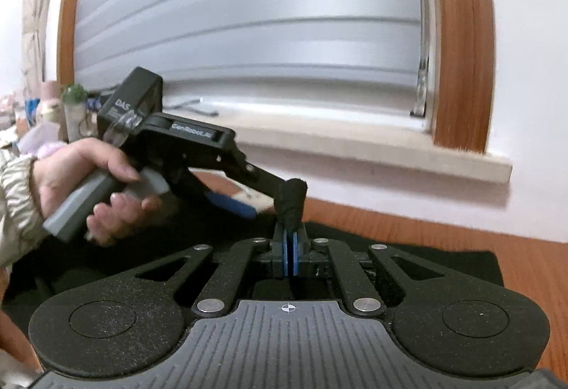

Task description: Fold clothes

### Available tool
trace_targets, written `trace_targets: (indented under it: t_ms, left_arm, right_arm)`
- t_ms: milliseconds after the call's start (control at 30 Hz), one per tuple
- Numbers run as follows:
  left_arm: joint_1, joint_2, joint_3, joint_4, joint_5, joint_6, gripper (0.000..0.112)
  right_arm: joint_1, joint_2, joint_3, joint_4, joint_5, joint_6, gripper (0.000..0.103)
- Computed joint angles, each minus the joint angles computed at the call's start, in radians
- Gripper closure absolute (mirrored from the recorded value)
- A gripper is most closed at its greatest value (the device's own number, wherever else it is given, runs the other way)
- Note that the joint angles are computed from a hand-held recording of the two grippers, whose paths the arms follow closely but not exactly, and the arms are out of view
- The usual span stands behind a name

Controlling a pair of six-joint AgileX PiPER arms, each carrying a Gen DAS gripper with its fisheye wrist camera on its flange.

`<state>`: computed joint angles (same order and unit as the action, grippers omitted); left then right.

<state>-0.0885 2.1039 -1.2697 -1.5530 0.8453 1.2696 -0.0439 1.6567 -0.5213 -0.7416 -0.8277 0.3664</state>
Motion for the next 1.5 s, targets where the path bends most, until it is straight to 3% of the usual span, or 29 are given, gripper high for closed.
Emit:
trace_targets:
  t_ms: [100, 300, 333, 400, 433, 500, 533, 667, 800, 967, 1067, 1233, 1500]
  left_arm:
    - [-0.034, 0.028, -0.032, -0.008, 0.036, -0.090, 0.025]
    - [-0.089, 0.094, -0.100, -0.036, 0.028, -0.157, 0.025]
    - [-0.094, 0.105, -0.113, -0.041, 0.021, -0.164, 0.031]
    - [-0.107, 0.117, -0.151, -0.014, -0.008, -0.169, 0.067]
    - [-0.113, 0.118, -0.169, 0.006, -0.018, -0.161, 0.096]
    - [-0.112, 0.086, -0.174, 0.011, -0.030, -0.133, 0.100]
    - [-0.105, 0.067, -0.170, -0.002, -0.014, -0.109, 0.107]
    - [-0.090, -0.105, -0.142, 0.050, -0.043, -0.093, 0.107]
    - [-0.041, -0.309, -0.160, 0.197, -0.050, -0.196, 0.107]
    - [0.091, -0.535, -0.195, 0.352, 0.013, -0.325, 0.107]
    - [0.206, -0.655, -0.193, 0.411, 0.073, -0.347, 0.107]
    - [0.420, -0.730, -0.127, 0.413, 0.175, -0.292, 0.107]
    - [0.712, -0.685, -0.012, 0.358, 0.324, -0.111, 0.107]
  right_arm:
    - [0.018, -0.010, 0.018, 0.048, -0.025, -0.060, 0.099]
    - [0.036, 0.001, 0.049, 0.105, -0.071, -0.161, 0.099]
    - [0.030, -0.002, 0.050, 0.097, -0.075, -0.157, 0.099]
    - [0.017, -0.010, 0.051, 0.078, -0.081, -0.146, 0.099]
    - [0.011, -0.013, 0.052, 0.068, -0.084, -0.141, 0.099]
    - [0.001, -0.044, 0.038, 0.031, -0.066, -0.106, 0.099]
    - [0.001, -0.068, 0.031, 0.014, -0.053, -0.089, 0.099]
    - [0.015, -0.186, -0.033, -0.102, 0.010, 0.054, 0.099]
    - [0.080, -0.289, -0.174, -0.241, 0.087, 0.280, 0.099]
    - [0.242, -0.329, -0.406, -0.379, 0.190, 0.538, 0.099]
    - [0.370, -0.319, -0.519, -0.399, 0.259, 0.579, 0.099]
    - [0.551, -0.223, -0.654, -0.401, 0.352, 0.590, 0.099]
    - [0.710, -0.056, -0.766, -0.425, 0.416, 0.608, 0.099]
